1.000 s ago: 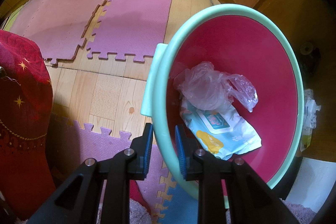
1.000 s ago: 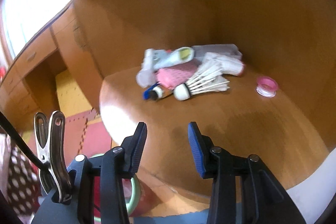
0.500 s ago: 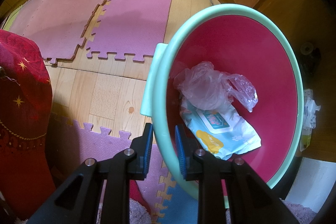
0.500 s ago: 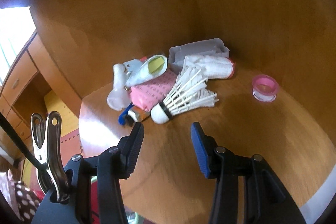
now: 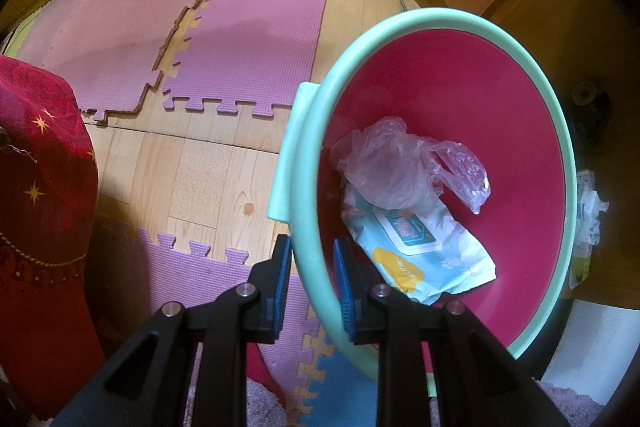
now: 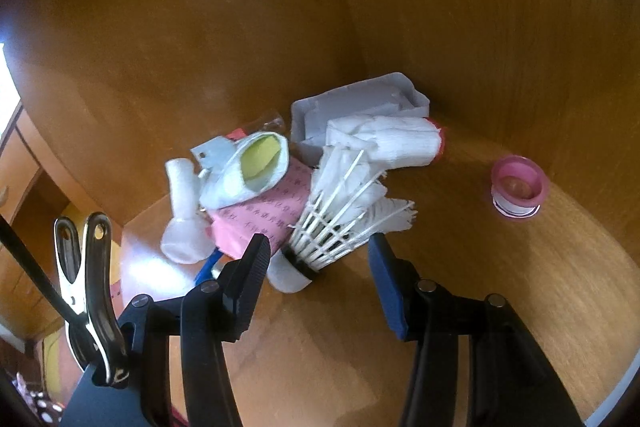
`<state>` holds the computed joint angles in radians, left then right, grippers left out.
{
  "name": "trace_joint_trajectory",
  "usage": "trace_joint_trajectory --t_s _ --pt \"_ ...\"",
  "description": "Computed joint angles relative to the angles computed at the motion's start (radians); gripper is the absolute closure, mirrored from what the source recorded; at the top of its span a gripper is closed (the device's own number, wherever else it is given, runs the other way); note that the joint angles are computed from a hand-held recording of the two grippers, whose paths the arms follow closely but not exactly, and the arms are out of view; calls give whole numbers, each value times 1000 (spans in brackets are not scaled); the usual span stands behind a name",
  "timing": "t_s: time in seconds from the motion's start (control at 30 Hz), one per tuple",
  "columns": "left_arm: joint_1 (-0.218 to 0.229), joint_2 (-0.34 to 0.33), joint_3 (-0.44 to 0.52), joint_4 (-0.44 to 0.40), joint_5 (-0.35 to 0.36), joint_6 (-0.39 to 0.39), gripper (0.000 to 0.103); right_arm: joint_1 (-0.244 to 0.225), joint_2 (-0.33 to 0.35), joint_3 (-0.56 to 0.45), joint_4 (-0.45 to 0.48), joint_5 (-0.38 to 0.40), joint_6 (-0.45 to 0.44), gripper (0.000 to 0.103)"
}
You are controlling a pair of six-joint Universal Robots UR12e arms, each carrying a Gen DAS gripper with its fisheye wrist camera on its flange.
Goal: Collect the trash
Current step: 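Move the right gripper back to the shelf toward the white shuttlecock, then close the right gripper on the white shuttlecock's cork base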
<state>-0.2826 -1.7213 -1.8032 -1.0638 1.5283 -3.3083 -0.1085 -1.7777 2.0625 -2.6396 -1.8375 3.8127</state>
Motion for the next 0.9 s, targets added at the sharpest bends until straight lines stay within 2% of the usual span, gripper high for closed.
trace_joint_trajectory --t_s 0.23,0.33,0.43,0.5,0.57,0.9 --pt "0 1 -4 3 -1 1 80 -6 14 0 -20 -5 12 51" --pt "1 1 -5 4 -2 2 80 -14 13 5 -31 16 24 51" --pt "0 0 -4 3 -2 1 80 -19 9 13 -52 34 25 63" --pt "0 0 -3 2 -2 1 80 -15 7 12 -47 29 16 65" --pt "0 -1 -1 1 -2 0 80 -19 2 17 -53 43 9 71" --pt "1 -1 -2 1 -2 1 80 -22 -20 34 -55 60 -18 74"
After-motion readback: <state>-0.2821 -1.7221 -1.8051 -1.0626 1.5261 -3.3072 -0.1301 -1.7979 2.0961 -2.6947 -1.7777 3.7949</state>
